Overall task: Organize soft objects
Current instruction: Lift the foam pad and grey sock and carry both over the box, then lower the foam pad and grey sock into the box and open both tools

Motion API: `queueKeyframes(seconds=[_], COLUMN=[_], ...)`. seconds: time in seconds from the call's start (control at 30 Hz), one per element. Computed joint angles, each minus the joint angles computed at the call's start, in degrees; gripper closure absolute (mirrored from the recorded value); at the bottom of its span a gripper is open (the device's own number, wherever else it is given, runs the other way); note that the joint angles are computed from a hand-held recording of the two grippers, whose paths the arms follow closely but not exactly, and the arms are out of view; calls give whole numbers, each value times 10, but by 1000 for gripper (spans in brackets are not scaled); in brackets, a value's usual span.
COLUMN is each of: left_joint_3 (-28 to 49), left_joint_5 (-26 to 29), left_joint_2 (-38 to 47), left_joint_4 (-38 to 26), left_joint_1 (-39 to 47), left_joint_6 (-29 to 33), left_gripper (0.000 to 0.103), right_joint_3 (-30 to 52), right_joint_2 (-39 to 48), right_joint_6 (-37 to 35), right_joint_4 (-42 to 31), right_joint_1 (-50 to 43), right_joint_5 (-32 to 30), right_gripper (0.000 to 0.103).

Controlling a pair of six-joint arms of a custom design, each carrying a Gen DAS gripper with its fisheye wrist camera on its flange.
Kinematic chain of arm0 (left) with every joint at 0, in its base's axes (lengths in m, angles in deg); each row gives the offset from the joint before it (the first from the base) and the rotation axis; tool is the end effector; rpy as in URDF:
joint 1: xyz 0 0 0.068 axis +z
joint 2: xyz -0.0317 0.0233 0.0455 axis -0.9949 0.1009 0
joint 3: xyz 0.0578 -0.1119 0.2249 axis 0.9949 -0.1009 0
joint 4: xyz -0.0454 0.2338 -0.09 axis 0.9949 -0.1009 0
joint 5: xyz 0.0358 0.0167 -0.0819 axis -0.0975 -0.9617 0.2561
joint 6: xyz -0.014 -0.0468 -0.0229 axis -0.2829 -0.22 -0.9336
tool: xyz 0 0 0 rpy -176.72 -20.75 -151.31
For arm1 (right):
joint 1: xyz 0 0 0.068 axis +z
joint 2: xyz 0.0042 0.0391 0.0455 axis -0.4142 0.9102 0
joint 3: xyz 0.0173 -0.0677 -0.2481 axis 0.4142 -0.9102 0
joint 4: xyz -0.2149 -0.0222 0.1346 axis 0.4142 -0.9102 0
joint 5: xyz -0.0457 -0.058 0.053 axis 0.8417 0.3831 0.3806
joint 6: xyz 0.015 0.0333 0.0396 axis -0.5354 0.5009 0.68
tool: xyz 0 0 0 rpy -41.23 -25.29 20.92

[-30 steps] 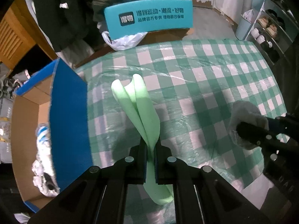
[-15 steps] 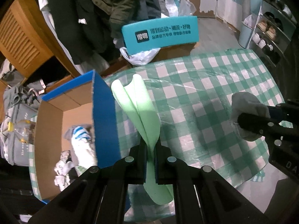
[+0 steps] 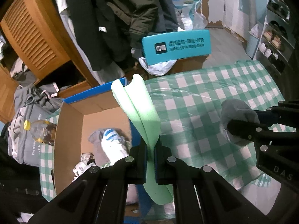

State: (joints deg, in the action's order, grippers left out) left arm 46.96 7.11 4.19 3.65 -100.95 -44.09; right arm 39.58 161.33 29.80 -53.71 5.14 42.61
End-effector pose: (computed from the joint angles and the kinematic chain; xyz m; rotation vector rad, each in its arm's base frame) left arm 0.2091 -0.0579 0.3412 0.5224 2.5270 0.1279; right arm 0.1948 0.1107 0.3581 -0.0990 2.7079 0.3007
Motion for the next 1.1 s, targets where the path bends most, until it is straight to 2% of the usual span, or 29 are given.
queueKeyframes(seconds=[0.53,0.73,1.1], left_joint_3=[1,9,13], left_joint_5=[68,114,138], left_joint_2=[-17,7,56], left_joint_4=[14,20,46], left_joint_1=[173,270,365], left_joint_6=[97,138,181], left_gripper=[97,97,97], right_joint_3=[124,173,267], right_joint_2=[117,172,272], right_joint_6=[29,32,35], right_joint_4=[4,10,8], right_joint_1=[94,119,154], right_joint_5=[22,21,10], right_gripper=[82,82,82])
